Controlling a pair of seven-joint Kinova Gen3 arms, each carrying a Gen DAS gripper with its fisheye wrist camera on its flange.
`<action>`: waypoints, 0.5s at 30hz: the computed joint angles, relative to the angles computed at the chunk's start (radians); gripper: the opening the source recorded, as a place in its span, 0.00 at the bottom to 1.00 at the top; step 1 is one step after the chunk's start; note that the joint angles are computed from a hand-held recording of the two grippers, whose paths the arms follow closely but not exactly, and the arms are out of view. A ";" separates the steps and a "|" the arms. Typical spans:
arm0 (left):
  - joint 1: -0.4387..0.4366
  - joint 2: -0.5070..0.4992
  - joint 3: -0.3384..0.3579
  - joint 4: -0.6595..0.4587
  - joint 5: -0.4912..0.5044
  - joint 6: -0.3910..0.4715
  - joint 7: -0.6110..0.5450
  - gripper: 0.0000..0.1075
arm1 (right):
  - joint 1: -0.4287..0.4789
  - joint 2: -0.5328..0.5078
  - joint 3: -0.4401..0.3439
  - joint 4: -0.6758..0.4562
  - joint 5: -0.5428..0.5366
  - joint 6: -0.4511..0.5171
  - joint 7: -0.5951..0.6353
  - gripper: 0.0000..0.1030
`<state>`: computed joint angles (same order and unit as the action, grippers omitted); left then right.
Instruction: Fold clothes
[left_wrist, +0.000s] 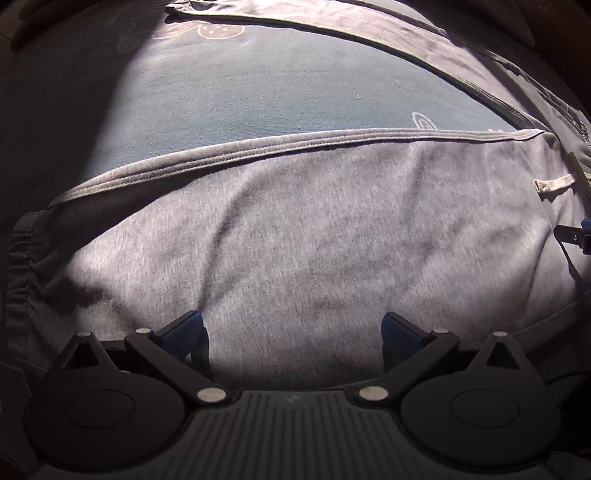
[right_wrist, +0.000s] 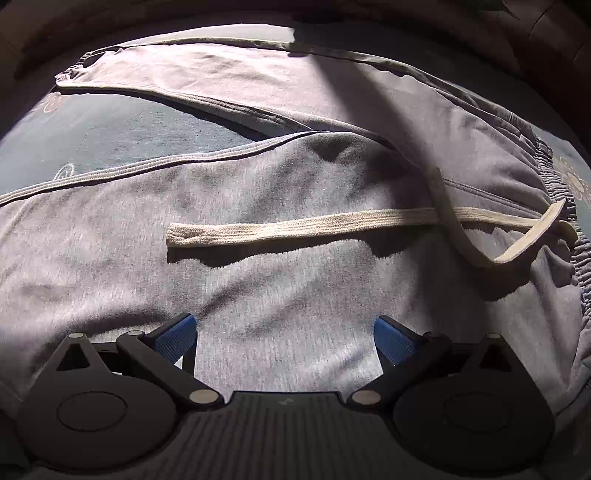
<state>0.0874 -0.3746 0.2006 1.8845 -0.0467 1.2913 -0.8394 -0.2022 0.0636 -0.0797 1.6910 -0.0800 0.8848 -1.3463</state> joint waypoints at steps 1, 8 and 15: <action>0.004 -0.016 -0.035 -0.003 0.018 0.012 -0.011 0.95 | -0.003 0.001 -0.001 -0.003 0.006 0.003 -0.009 1.00; -0.099 -0.056 -0.061 0.043 -0.075 -0.009 -0.021 0.95 | -0.018 -0.002 -0.005 0.004 0.041 -0.005 -0.065 1.00; -0.162 -0.123 -0.118 0.098 -0.097 0.021 -0.015 0.95 | -0.026 0.012 -0.006 -0.026 0.059 0.031 -0.087 1.00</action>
<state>-0.0743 -0.4981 0.0827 1.9824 -0.1435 1.3123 -0.8542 -0.2279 0.0758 -0.0860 1.6654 -0.0205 0.9156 -1.4334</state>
